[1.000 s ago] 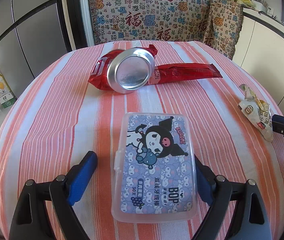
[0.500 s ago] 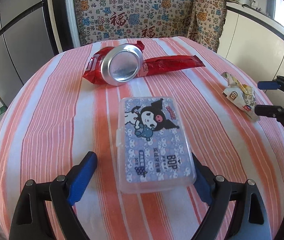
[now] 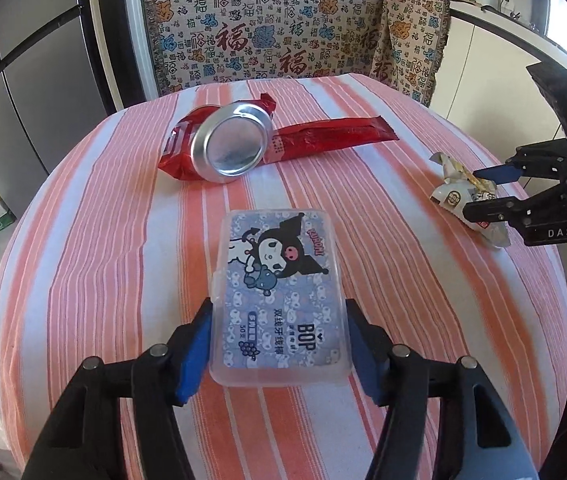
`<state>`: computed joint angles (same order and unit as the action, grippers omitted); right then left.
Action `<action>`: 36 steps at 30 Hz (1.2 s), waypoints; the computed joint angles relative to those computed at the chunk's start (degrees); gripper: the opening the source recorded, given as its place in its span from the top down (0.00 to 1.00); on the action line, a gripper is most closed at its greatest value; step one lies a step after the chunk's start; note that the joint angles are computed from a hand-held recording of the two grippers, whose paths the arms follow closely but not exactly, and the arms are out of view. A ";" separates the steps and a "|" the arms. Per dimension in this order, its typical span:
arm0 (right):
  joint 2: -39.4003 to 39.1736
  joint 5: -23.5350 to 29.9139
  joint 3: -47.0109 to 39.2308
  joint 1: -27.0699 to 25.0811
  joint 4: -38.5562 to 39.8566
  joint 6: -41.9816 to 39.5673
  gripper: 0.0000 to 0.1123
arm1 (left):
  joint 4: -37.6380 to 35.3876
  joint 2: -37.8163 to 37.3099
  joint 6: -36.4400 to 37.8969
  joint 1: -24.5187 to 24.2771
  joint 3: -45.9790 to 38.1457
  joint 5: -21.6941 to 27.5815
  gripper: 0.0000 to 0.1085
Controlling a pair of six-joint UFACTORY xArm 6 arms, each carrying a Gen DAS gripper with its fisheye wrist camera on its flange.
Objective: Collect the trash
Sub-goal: 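Hold the plastic box in the left tool while the right tool grasps the foil snack bag, then carry the plastic box and foil bag over the wastebasket and open both tools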
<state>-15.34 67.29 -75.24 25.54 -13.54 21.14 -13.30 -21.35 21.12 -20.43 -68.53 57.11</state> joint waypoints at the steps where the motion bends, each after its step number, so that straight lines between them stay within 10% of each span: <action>1: -0.54 0.25 -0.03 0.10 0.08 0.89 0.67 | 0.15 -0.32 -0.32 -0.09 0.36 -0.31 0.42; 36: -18.54 -7.63 13.41 1.40 3.79 16.79 0.74 | 5.51 -7.18 -15.46 -15.37 2.72 -4.57 0.43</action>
<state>-33.88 59.66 -61.83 26.94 -9.76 37.93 -7.79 -28.53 5.67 -35.80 -65.81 52.54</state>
